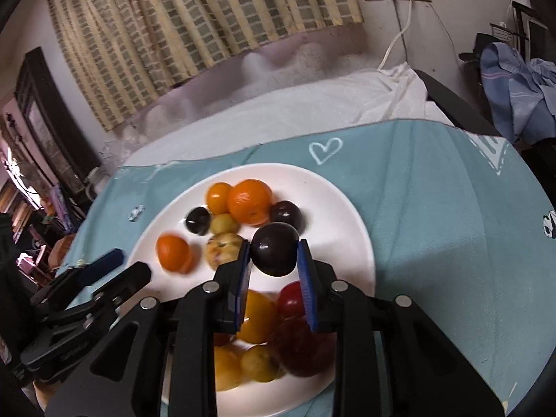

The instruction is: Organize fruits

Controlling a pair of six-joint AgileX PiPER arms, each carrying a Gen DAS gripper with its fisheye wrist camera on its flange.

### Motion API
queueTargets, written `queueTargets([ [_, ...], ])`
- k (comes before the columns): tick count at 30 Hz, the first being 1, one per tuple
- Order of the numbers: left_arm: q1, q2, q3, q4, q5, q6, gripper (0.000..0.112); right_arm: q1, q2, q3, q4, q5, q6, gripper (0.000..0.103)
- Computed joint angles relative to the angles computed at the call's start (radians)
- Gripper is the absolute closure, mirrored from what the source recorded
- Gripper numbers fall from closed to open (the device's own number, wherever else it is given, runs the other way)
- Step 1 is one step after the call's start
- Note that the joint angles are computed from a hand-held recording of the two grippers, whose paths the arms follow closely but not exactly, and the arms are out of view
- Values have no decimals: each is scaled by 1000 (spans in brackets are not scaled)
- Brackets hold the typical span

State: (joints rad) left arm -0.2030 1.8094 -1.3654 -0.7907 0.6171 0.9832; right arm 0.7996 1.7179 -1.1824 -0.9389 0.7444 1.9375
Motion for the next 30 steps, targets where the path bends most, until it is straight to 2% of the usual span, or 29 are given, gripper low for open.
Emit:
queueTargets([
  [5, -3, -6, 22, 19, -31, -7, 32, -8, 10, -9, 42, -22, -39, 76],
  [8, 11, -21, 36, 9, -28, -3, 24, 13, 9, -28, 42, 6, -50, 76],
  [11, 24, -58, 74, -11, -46, 23, 21, 26, 17, -50, 32, 29, -67, 74],
  [13, 38, -83, 98, -32, -46, 45, 20, 43, 29, -64, 1, 72, -54, 26],
  [14, 44, -89, 104, -40, -44, 50, 19, 55, 34, -62, -38, 100, -26, 24],
  [16, 62, -106, 118, -62, -29, 67, 19, 68, 37, -55, -86, 131, 0, 24],
  [19, 70, -125, 139, -73, -34, 80, 18, 77, 0, -33, -112, 108, 38, 24],
  [21, 75, -142, 162, -84, -40, 100, 18, 106, -11, -43, -129, 136, 44, 24],
  [27, 102, -238, 270, -133, -56, 175, 15, 233, 18, -139, -91, 315, -33, 23],
  [30, 133, -310, 349, -172, -59, 231, 13, 305, 36, -170, -74, 413, -20, 21],
])
